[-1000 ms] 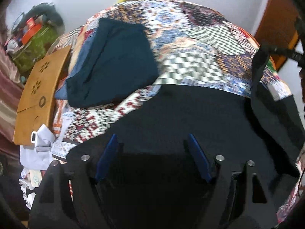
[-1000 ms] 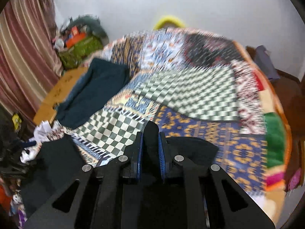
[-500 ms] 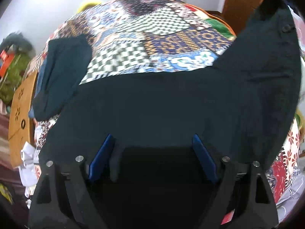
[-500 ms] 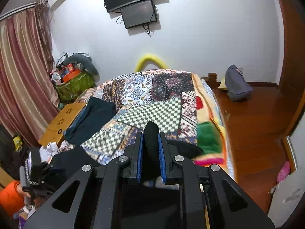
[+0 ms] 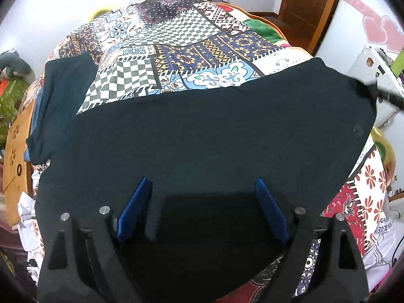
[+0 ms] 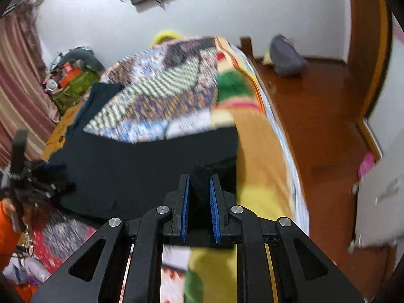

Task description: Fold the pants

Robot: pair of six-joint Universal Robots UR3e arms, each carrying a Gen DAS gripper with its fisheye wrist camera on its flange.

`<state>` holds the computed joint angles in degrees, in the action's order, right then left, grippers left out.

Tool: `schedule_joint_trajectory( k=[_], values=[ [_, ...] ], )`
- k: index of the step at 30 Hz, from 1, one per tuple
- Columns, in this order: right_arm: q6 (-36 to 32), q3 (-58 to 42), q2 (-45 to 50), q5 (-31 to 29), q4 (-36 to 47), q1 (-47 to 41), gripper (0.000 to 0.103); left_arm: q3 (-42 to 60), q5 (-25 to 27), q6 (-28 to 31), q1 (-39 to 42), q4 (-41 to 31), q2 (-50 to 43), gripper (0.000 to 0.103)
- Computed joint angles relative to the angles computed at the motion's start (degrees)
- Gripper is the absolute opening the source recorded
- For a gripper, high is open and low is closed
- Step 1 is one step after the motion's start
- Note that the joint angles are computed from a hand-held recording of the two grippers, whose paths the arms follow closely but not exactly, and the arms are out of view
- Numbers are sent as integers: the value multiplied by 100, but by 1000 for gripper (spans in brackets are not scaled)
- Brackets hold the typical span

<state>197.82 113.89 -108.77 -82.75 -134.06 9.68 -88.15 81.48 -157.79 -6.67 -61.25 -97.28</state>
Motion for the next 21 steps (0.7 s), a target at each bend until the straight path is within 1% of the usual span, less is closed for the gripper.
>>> schedule_joint_trajectory(
  k=[4,7,8,9,11,13,16,19,21],
  values=[
    [308,475,-163,-107,-92,110,14,-103,-136,-84,101,70,69,86],
    [708,529,-225,-493,-29,377,17,-168,-239,-151,201,128,124,86],
    [896,392,-138,-789,25,566,19,-202,-281,-180,252,149,160,86],
    [986,361,-166,-938,73,675,20,-236,-314,-197,288,162,199,86],
    [1156,-25,16,-1441,360,987,23,-324,-423,-229,423,191,328,86],
    [1160,-272,144,-1767,482,1219,26,-417,-532,-253,597,248,487,86],
    [1066,-979,587,-2181,587,1649,34,-564,-750,-205,1012,310,825,86],
    [852,-1738,1179,-2314,424,1970,39,-689,-961,-48,1594,352,1202,86],
    [708,-2226,1584,-2268,315,2131,41,-730,-1126,104,2086,321,1436,86]
  ],
)
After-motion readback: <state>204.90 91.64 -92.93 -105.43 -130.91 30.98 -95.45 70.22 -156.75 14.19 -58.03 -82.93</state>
